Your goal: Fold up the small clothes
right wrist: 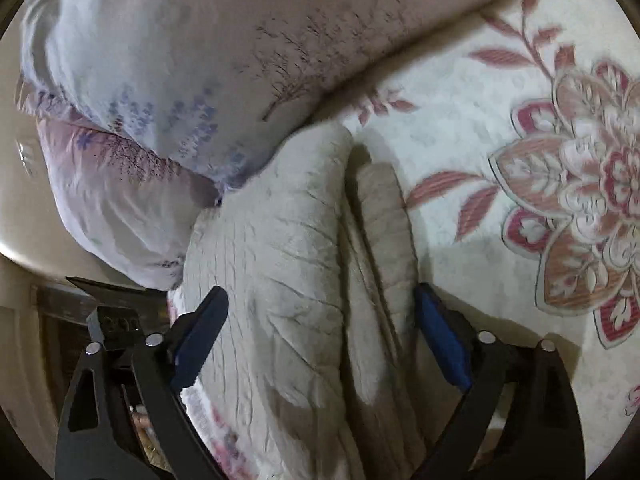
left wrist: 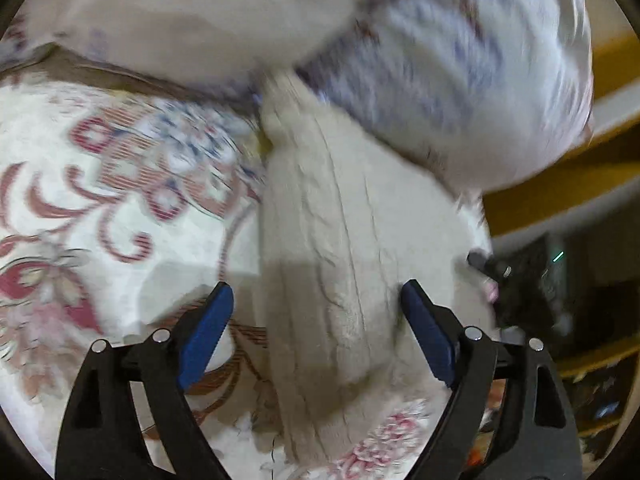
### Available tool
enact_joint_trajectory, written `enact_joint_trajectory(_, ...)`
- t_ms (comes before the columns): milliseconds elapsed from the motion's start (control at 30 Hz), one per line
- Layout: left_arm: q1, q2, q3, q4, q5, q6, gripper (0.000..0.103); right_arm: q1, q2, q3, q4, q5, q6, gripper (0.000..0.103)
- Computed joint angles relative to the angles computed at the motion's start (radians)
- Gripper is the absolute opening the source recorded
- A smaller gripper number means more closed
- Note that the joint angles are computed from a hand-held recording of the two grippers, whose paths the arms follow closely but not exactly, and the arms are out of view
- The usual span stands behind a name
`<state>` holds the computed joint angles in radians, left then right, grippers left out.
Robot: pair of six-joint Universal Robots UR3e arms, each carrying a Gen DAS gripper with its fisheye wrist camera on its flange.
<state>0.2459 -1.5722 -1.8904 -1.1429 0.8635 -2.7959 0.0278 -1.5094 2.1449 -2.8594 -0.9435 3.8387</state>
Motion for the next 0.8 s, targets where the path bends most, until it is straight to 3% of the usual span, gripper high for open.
enact_joint_trajectory(67, -0.024, -0.008, -0.051, 0.109, -0.012, -0.042, 0.081, 0.018, 0.003, 0.025, -0.035, -0.011, 0.020, 0.043)
enact_joint_trajectory(100, -0.023, -0.013, -0.052, 0.106, -0.040, -0.039, 0.063, 0.014, 0.006, 0.053, -0.087, 0.012, 0.049, 0.035)
enact_joint_trajectory(133, -0.020, -0.013, -0.048, 0.100, -0.043, -0.037, 0.053, 0.018, -0.015, 0.084, -0.137, 0.004, 0.084, 0.032)
enact_joint_trajectory(200, 0.037, 0.018, -0.018, -0.031, -0.100, 0.081, 0.039, 0.044, -0.053, 0.100, -0.181, -0.015, 0.121, 0.030)
enact_joint_trajectory(267, 0.130, 0.091, 0.032, -0.265, -0.148, 0.294, 0.037, 0.102, -0.061, 0.074, -0.241, -0.032, 0.167, 0.029)
enact_joint_trajectory(367, 0.331, 0.235, 0.063, -0.561, -0.159, 0.601, 0.039, 0.223, 0.015, -0.028, -0.310, -0.072, 0.193, 0.029)
enact_joint_trajectory(400, 0.376, 0.261, 0.048, -0.562, -0.136, 0.636, 0.043, 0.262, 0.055, -0.067, -0.319, -0.094, 0.190, 0.029)
enact_joint_trajectory(433, 0.387, 0.295, 0.001, -0.479, -0.107, 0.611, 0.051, 0.304, 0.105, -0.124, -0.279, -0.127, 0.167, 0.030)
enact_joint_trajectory(500, 0.331, 0.304, -0.117, -0.145, 0.071, 0.512, 0.055, 0.370, 0.195, -0.267, -0.069, -0.206, 0.126, 0.038)
enact_joint_trajectory(533, 0.329, 0.309, -0.171, -0.062, 0.116, 0.509, 0.056, 0.396, 0.226, -0.325, 0.037, -0.258, 0.126, 0.046)
enact_joint_trajectory(567, 0.368, 0.342, -0.212, -0.062, 0.083, 0.510, 0.057, 0.413, 0.236, -0.341, 0.058, -0.298, 0.155, 0.050)
enact_joint_trajectory(600, 0.416, 0.382, -0.215, -0.123, 0.052, 0.533, 0.064, 0.425, 0.219, -0.323, 0.038, -0.338, 0.192, 0.050)
enact_joint_trajectory(633, 0.461, 0.428, -0.225, -0.161, 0.040, 0.560, 0.072, 0.465, 0.184, -0.339, 0.082, -0.446, 0.214, 0.050)
enact_joint_trajectory(700, 0.592, 0.570, -0.249, -0.310, -0.013, 0.692, 0.076, 0.536, 0.121, -0.329, 0.061, -0.616, 0.228, 0.050)
enact_joint_trajectory(733, 0.621, 0.626, -0.252, -0.368, -0.028, 0.723, 0.081, 0.570, 0.098, -0.304, -0.026, -0.658, 0.230, 0.050)
enact_joint_trajectory(800, 0.706, 0.714, -0.253, -0.515, -0.046, 0.824, 0.088, 0.599, 0.119, -0.320, -0.123, -0.629, 0.202, 0.057)
